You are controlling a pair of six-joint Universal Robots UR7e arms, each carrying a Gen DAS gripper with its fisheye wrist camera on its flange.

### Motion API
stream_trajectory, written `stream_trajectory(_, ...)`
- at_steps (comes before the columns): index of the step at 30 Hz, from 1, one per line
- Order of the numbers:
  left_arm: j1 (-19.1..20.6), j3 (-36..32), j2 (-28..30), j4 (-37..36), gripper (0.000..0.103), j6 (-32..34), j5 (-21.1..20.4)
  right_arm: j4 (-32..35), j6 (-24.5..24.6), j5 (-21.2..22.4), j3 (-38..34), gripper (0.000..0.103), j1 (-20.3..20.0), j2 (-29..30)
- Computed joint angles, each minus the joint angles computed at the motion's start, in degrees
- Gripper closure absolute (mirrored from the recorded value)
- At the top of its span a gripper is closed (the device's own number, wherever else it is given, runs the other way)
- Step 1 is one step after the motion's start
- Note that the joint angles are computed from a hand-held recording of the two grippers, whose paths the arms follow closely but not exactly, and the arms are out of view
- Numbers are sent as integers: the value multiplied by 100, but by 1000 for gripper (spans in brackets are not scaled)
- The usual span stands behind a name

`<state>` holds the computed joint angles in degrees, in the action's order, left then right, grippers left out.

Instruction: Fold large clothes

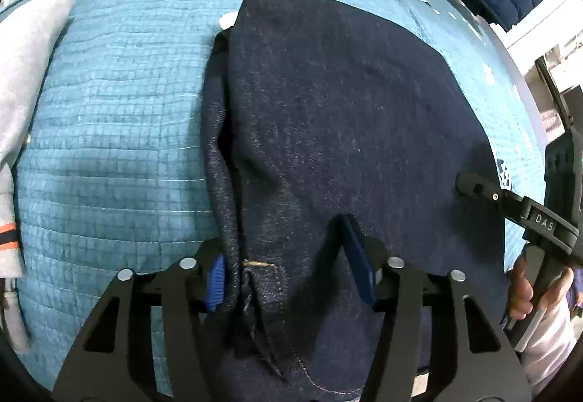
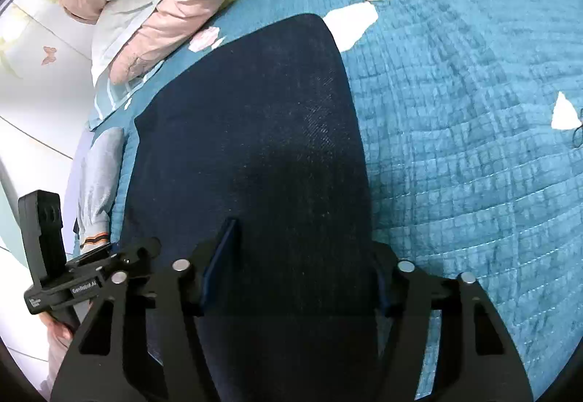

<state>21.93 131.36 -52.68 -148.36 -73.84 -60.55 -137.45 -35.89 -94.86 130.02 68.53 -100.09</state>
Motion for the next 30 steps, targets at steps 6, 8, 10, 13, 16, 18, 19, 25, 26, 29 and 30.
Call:
stream_trajectory(6, -198, 24, -222, 360, 78, -140, 129, -85, -84, 25, 62, 57, 128, -187)
stream_trajectory(8, -204, -83, -206, 572, 80, -180, 137, -91, -73, 113, 83, 61, 169, -278)
stream_trajectory(10, -245, -158, -209, 749, 81, -225, 173, -126, -165, 143, 121, 64, 209, -374)
stream_trajectory(13, -261, -335, -145, 941, 83, -249, 235, -260, -314, 122, 210, 66, 343, -507)
stream_trajectory(16, -298, -395, -200, 1062, 83, -248, 184, -188, -364, 281, 227, 68, 383, -634)
stream_trajectory(18, -339, -381, -252, 1108, 83, -272, 171, -139, -375, 328, 243, 69, 412, -706)
stream_trajectory(19, -380, -362, -288, 1132, 83, -308, 179, -147, -388, 320, 263, 70, 449, -736)
stream_trajectory(25, -572, -292, -496, 1265, 83, -573, 234, -74, -332, 246, 304, 72, 856, -896)
stream_trajectory(26, -614, -279, -551, 1321, 83, -635, 252, -57, -320, 225, 302, 72, 991, -938)
stream_trajectory(29, -807, -269, -808, 1624, 83, -816, 398, 71, -324, 275, 271, 73, 1325, -1106)
stream_trajectory(30, -881, -258, -931, 1743, 83, -904, 466, 82, -308, 278, 266, 73, 1425, -1144)
